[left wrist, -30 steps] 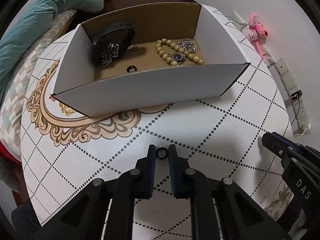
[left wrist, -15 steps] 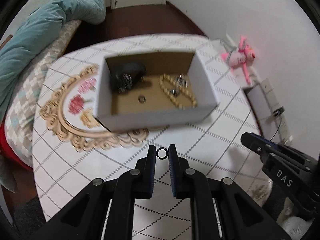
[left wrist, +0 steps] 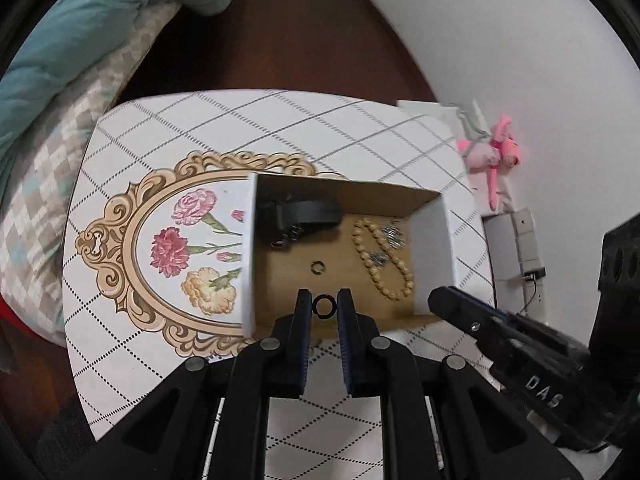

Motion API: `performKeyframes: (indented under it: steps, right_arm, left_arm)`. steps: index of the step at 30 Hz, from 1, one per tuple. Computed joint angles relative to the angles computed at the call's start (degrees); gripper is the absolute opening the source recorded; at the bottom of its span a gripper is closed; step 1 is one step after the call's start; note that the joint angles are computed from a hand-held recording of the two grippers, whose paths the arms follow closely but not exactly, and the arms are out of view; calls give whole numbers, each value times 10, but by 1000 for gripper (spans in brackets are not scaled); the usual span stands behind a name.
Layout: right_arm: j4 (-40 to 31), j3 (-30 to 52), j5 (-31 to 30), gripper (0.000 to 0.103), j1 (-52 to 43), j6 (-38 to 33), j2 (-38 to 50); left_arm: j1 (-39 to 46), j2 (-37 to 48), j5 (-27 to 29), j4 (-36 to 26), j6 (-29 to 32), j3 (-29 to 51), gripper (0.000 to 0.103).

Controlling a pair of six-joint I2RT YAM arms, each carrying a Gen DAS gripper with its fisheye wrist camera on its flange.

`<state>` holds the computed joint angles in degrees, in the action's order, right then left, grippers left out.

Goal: Organize jewelry

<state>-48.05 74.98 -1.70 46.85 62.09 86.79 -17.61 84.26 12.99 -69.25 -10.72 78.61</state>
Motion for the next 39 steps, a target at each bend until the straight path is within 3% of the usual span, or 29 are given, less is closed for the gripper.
performKeyframes:
  steps: [4,6,8,10,15,17,19,21,22,23,25,29,39]
  right_arm:
    - [-8,31,-58,12,-30,-31,64]
    - [-14,35,-59,14,-33,-38,77]
    - [-16,33,-51,27,-33,-38,77]
    - [-22,34,-38,31,-29,-39,73]
    - [-54,36,2,36,-15,-39,58]
    - [-78,41,21,45,-9,-40,53]
    - [-100,49,47,47,4,-40,52]
    - [-127,64,71,59,15,-35,58]
    - [-138,69,86,70,22,-32,58]
    - [-146,72,97,74,28,-30,55]
    - [-167,86,116,75,37,-28,57]
    - [-220,124,156,102,52,-32,79]
    - [-277,141,198,103,70,-13,90]
  left_arm:
    - [20,42,3,-24,-8,39,11]
    - [28,45,1,-29,-11,47,19]
    - [32,36,-11,-27,-12,46,54]
    - [34,26,-30,-22,-13,40,65]
    - [35,-5,-72,-6,-7,1,66]
    - [34,-19,-87,4,-4,-18,71]
    - [30,-31,-100,12,-4,-35,71]
    - [26,-43,-112,20,-3,-50,73]
    - [22,-49,-122,23,-5,-57,81]
    - [17,-55,-131,26,-7,-62,89]
    - [7,-71,-150,35,-9,-74,92]
    - [-28,-98,-195,54,-10,-94,103]
    - [-57,-118,-213,48,-38,-109,103]
